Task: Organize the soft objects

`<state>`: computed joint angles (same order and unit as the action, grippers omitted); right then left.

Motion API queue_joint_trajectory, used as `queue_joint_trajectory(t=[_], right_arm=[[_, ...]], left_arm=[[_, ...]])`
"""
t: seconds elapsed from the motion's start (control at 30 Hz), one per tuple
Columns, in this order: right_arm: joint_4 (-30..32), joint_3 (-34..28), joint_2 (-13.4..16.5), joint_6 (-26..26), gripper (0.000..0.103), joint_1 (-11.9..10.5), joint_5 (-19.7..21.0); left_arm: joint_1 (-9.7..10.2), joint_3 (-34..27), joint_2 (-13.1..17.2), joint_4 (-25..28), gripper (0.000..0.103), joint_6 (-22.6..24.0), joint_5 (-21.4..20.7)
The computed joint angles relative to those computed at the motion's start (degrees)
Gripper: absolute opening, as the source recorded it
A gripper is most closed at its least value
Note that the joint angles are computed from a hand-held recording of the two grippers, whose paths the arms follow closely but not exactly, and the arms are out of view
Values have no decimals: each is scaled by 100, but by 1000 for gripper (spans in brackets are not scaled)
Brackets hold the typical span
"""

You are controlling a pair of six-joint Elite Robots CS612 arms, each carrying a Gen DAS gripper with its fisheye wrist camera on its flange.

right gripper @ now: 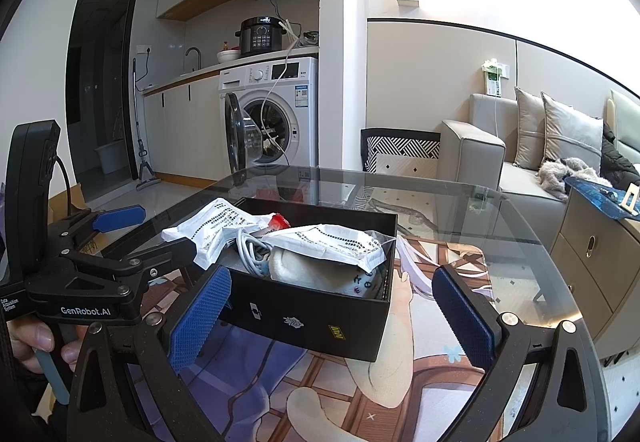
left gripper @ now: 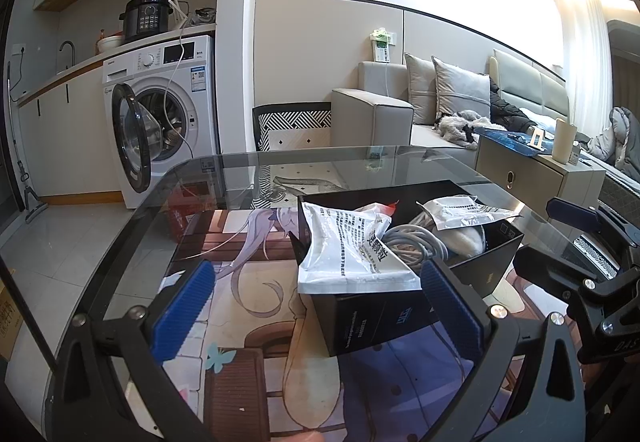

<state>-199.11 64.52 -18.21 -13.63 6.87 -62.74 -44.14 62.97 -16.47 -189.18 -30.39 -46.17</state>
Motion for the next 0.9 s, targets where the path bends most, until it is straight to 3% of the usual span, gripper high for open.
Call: queue_joint_trajectory(t=[0.9], right_arm=[[-1,4,-2,-8,102,-1,2]], left_arm=[[4,3,6,-58,103,23,-14]])
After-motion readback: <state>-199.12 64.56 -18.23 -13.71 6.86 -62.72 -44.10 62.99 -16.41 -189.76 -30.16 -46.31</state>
